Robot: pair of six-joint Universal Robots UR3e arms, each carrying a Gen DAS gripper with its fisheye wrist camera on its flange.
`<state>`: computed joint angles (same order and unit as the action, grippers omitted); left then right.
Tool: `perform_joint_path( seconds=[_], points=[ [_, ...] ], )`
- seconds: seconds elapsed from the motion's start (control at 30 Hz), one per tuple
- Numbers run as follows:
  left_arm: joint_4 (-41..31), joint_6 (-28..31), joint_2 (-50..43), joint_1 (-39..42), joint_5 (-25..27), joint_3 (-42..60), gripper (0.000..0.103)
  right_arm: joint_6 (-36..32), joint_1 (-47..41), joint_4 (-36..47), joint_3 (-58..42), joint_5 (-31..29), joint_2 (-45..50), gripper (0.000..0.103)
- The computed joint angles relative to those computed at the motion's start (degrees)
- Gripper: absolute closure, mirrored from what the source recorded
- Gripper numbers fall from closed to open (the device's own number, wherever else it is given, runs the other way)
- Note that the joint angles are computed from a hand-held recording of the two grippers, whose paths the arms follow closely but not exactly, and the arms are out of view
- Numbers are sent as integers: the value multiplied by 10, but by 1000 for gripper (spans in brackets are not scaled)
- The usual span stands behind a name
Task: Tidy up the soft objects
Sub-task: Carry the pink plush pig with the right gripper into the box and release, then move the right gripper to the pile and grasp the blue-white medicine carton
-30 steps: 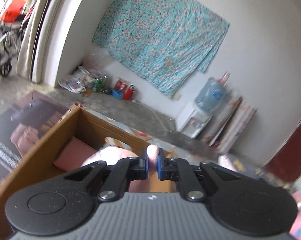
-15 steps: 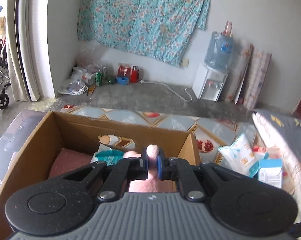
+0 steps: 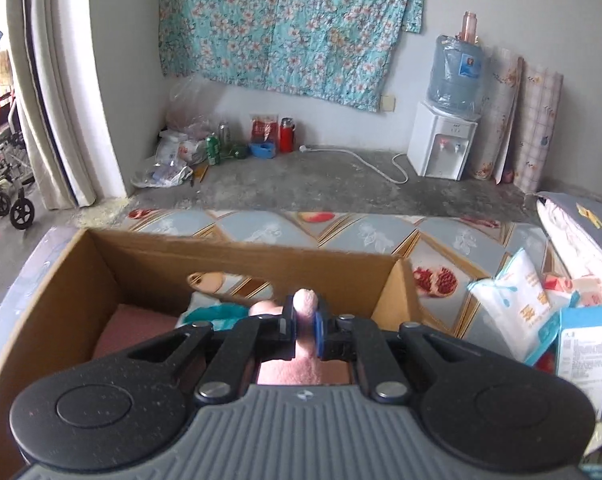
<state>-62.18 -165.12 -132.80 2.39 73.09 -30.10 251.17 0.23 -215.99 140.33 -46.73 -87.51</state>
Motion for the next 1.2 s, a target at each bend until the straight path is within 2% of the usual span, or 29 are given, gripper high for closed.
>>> perform_joint_path(
  seconds=[0.2, 0.23, 0.27, 0.3, 0.37, 0.43, 0.6, 0.73, 0.8, 0.9, 1.0, 1.1, 1.2],
  points=[
    [-97, -28, -89, -7, -24, 155, 88, -6, -17, -2, 21, 11, -14, 30],
    [-110, -33, -98, -3, -37, 171, 86, -6, -17, -6, 23, 12, -11, 30],
    [-121, -39, -103, 1, -45, 183, 78, -7, -17, -6, 23, 12, -11, 30],
    [-117, -44, -97, 4, -50, 172, 73, -11, -17, -1, 24, 13, -15, 30],
    [-81, -52, -64, 10, -52, 113, 55, -15, -17, 8, 25, 12, -21, 30],
    [-63, -52, -38, 19, -63, 74, 54, -18, -19, 18, 28, 13, -32, 30],
    [-76, -56, 20, 51, -100, 25, 49, -27, -14, 68, 38, -3, -87, 29],
    [-86, -44, 107, 84, -124, -56, 46, -66, -12, 199, 45, -28, -206, 28],
    [-62, -40, 178, 104, -135, -137, 44, -96, -13, 302, 42, -47, -293, 27],
    [-19, -17, 297, 145, -172, -272, 35, -146, -16, 484, 24, -83, -439, 26],
    [-19, 40, 415, 194, -225, -388, 22, -186, 22, 635, -18, -180, -547, 23],
    [-49, 114, 532, 250, -276, -497, 14, -184, 151, 687, -58, -361, -563, 21],
    [-149, 205, 630, 310, -328, -561, 12, -150, 305, 723, -88, -541, -540, 21]
  ],
)
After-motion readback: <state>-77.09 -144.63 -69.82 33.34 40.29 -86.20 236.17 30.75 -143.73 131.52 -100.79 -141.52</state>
